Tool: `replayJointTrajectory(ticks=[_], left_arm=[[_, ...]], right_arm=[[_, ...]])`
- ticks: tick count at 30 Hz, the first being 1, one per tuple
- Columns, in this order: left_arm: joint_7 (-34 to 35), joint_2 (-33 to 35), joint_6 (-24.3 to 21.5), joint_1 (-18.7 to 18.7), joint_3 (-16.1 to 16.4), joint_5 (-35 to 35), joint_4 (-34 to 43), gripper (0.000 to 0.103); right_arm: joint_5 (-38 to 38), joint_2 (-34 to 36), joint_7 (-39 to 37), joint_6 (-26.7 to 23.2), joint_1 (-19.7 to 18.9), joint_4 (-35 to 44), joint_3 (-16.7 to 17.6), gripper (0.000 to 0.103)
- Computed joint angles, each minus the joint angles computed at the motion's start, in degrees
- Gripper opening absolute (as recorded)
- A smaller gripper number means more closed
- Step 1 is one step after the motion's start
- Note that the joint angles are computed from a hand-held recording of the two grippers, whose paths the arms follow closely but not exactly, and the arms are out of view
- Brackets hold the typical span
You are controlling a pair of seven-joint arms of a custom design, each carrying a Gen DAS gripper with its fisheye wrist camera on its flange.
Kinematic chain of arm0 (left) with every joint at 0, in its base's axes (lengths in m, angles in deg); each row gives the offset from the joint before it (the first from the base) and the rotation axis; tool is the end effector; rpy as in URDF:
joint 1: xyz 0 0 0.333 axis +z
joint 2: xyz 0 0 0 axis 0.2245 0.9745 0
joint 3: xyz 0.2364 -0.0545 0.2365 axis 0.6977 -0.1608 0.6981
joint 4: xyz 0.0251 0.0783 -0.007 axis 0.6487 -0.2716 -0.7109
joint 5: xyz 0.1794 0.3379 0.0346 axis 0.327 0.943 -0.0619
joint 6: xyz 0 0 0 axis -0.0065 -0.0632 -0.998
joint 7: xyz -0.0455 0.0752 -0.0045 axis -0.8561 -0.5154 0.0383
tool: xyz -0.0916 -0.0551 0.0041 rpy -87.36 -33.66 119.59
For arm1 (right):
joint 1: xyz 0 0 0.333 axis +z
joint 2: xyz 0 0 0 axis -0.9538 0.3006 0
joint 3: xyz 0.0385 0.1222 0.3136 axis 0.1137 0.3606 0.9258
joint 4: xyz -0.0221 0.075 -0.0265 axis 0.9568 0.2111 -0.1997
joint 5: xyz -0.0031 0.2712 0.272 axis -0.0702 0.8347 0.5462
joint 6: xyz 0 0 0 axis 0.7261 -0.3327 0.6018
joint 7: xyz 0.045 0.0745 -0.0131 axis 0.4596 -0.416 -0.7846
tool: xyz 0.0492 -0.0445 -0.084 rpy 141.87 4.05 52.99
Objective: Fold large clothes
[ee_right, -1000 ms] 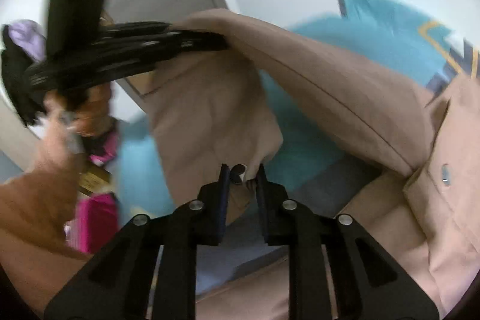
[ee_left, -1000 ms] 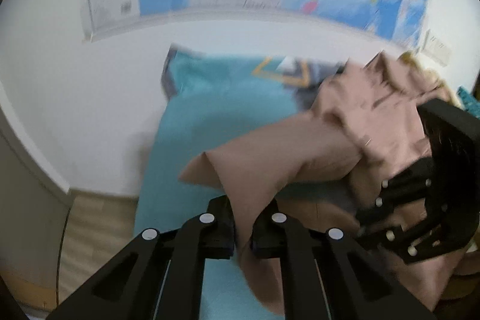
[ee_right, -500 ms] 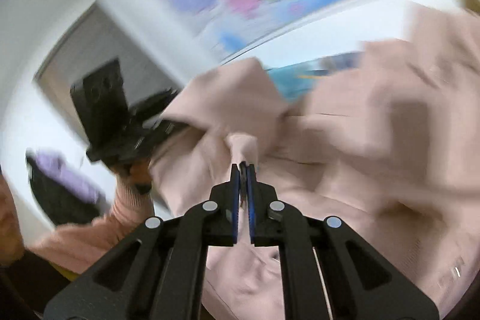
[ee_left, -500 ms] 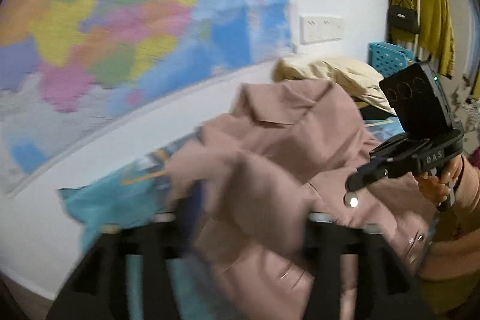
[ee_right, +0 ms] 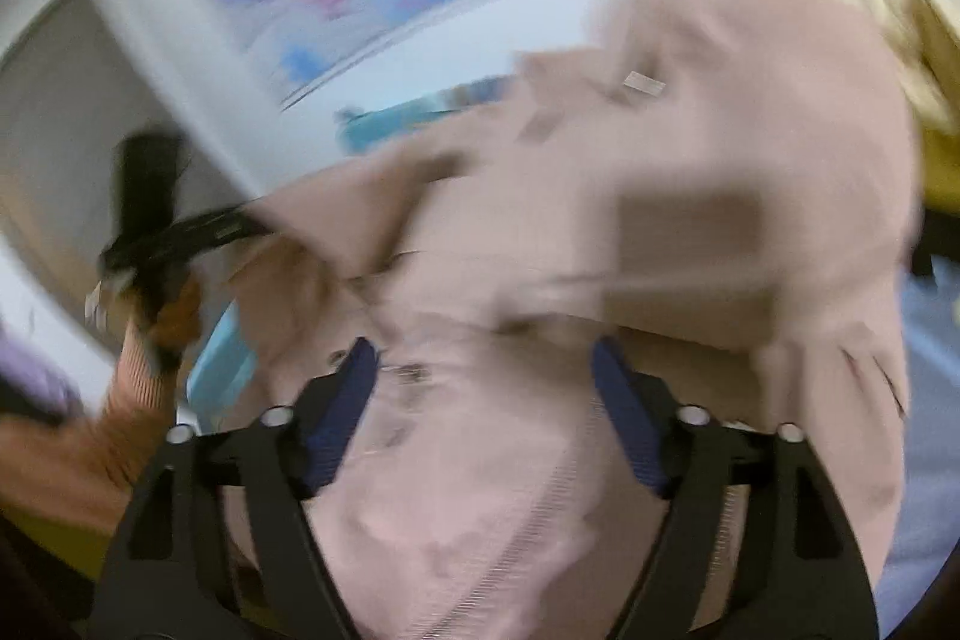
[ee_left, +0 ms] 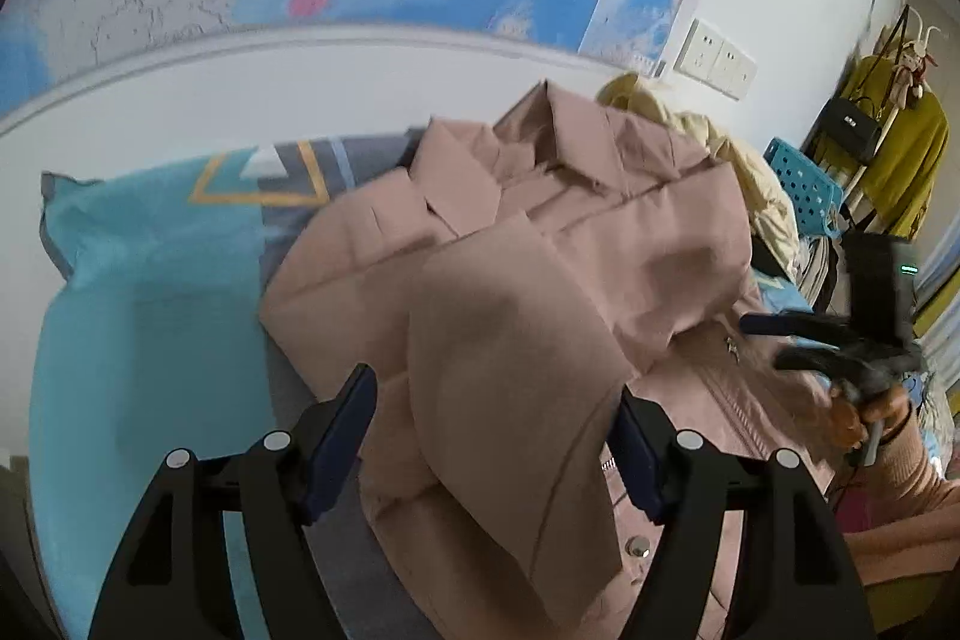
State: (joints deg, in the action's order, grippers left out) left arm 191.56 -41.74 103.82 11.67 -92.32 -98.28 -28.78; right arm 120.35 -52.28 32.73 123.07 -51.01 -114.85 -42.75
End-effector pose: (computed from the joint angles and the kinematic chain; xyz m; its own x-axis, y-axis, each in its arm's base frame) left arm 0.5827 -0.0997 0.4769 -0.6451 -0.7326 0.2170 -0.6397 0.3626 -0.6777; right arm 0.3908 0.0296 0.4820 0.3041 -0.8595 -0.4109 -0.7360 0.0619 -0.6741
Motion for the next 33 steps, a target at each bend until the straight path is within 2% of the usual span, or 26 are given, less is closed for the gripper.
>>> replayJointTrajectory(ticks=[2, 4, 7, 8, 9, 10, 11, 12, 13, 15, 18, 19, 22, 23, 25, 26, 29, 30, 31, 33], left_arm=[[-0.36, 0.12, 0.26, -0.53, -0.47, 0.07, -0.02, 0.07], [-0.94, 0.1, 1.65, -1.36, -1.05, 0.63, 0.1, 0.07], [-0.76, -0.68, 4.13, -2.87, -1.98, 1.07, -0.29, 0.071], [-0.81, -0.92, 4.8, -3.35, -2.15, 1.38, -0.45, 0.072], [-0.09, -1.45, 5.1, -3.85, -2.43, 0.79, -0.58, 0.074], [0.63, -1.87, 4.8, -4.14, -2.42, 0.07, -0.67, 0.077], [1.35, -2.41, 4.5, -4.44, -2.38, -0.69, -0.81, 0.079], [2.02, -3.12, 5.84, -4.89, -2.38, -1.55, -1.37, 0.076], [2.75, -3.67, 7.43, -5.29, -2.27, -2.7, -1.89, 0.078], [6.67, -4.76, 3.89, -4.74, -0.71, -8.67, -1.84, 0.081], [9.77, -5.61, 4.94, -4.46, 0.57, -13.53, -2.7, 0.081], [10.03, -5.63, 5.49, -4.16, 1.05, -14.2, -2.97, 0.081], [7.6, -4.08, 7.03, -3.5, 1.55, -12.41, -3.12, 0.081], [5.81, -3.17, 8.52, -3.44, 1.34, -10.45, -3.24, 0.081], [0.8, -0.96, 12.4, -3.64, 0.65, -4.07, -3.77, 0.08], [-1.23, -0.05, 13.95, -3.7, 0.3, -1.25, -4.12, 0.08], [-8.66, 2.96, 19.25, -4.16, -0.52, 8.92, -5.36, 0.08], [-12.52, 3.92, 21.17, -4.7, -0.38, 13.9, -5.99, 0.08], [-13.82, 4.43, 21.39, -4.48, -0.68, 15.92, -6.12, 0.079], [-14.49, 5.24, 21.19, -3.59, -1.76, 18.35, -6.35, 0.077]], right_arm=[[0.9, 0.76, -3.33, 1.03, 3.28, 0.85, 1.82, 0.086], [2.49, 3.39, -6.36, 4.91, 7.14, 2.07, 4.79, 0.09], [6.18, 9.44, -9.09, 8.68, 11.59, 6.22, 6.63, 0.091], [9.85, 11.7, -11.64, 8.81, 13.39, 8.17, 6.36, 0.091], [14.43, 13.77, -15.19, 10.74, 14.51, 9.84, 6.85, 0.09], [15.01, 15.95, -15.24, 13.05, 14.26, 11.1, 8.33, 0.087], [11.56, 17.42, -11.67, 13.43, 12.01, 11.77, 10.51, 0.059], [9.68, 18.44, -9.11, 10.62, 10.5, 12.61, 10.68, 0.014], [11.82, 18.29, -9.59, 5.69, 10.11, 13.35, 8.86, 0.002], [17.54, 16.66, -12.54, 0.58, 8.26, 13.18, 7.14, 0.004], [23.28, 12.31, -14.42, -6.83, 4.2, 11.18, 3.83, 0.004], [25.4, 10.6, -13.75, -10.77, 2.19, 10.5, 1.4, 0.004], [29.05, 7.79, -9.89, -16.1, -3.53, 8.57, -3.39, 0.005], [29.13, 7.58, -7.71, -15.72, -5.28, 8.22, -3.77, 0.012], [25.9, 8.86, 0.01, -15.13, -9.1, 8.07, -4.45, 0.038], [23.76, 9.1, 3.26, -14.07, -10.68, 7.58, -3.83, 0.058], [16.42, 8.56, 10.23, -10.94, -14.51, 5.6, -0.15, 0.064], [15.6, 7.11, 9.99, -9.98, -15.02, 4.42, 0.94, 0.066], [14.64, 5.93, 9.45, -8.99, -15.14, 3.63, 1.88, 0.068], [5.53, 2.06, 12.08, -2.78, -15.25, 0.95, 7.66, 0.085]])
